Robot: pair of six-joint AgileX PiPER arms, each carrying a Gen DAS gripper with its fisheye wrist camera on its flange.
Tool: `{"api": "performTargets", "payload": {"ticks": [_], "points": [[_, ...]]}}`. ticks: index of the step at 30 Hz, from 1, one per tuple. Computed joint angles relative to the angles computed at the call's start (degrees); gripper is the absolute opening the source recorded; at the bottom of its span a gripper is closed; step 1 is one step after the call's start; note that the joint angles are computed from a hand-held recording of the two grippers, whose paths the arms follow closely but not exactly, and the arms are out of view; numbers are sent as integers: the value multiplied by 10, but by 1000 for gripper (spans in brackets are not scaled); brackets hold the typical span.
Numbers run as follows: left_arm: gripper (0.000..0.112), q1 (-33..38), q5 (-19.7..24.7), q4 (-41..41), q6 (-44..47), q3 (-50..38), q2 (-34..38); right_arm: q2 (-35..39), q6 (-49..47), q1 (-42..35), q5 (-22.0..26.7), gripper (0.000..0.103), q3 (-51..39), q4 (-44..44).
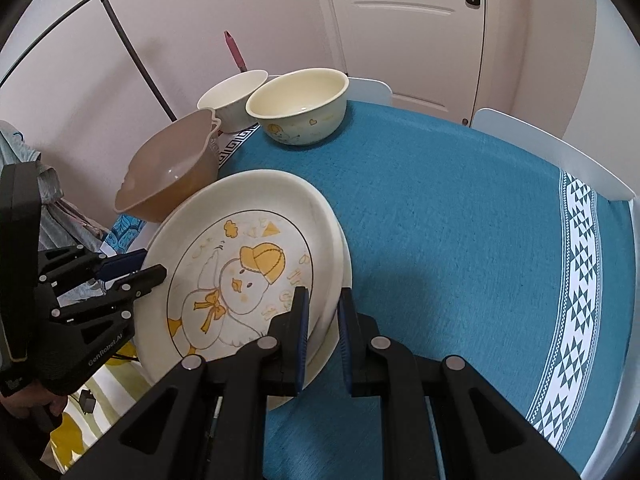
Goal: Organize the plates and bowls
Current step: 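Set the duck-drawing plate on the stack and open the left tool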
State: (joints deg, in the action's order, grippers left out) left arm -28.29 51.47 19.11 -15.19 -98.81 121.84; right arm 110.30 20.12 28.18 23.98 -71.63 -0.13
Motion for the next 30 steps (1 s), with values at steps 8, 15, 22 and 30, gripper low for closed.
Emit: {"api": "performTargets", "payload": {"ticks": [8,15,22,30], "points": [[17,-9,4,31,-17,6,-9,8,-38,-7,4,13,-7,38],[17,-2,-5,29,-22,12,-12,15,-79,-12,-1,13,-10,76],[17,13,6,-13,-3,-1,-15,11,-102,-18,-1,13,-9,102],[61,37,50,-68,-4,-66,-24,-35,-151,-35,6,20,-14,155]]}}
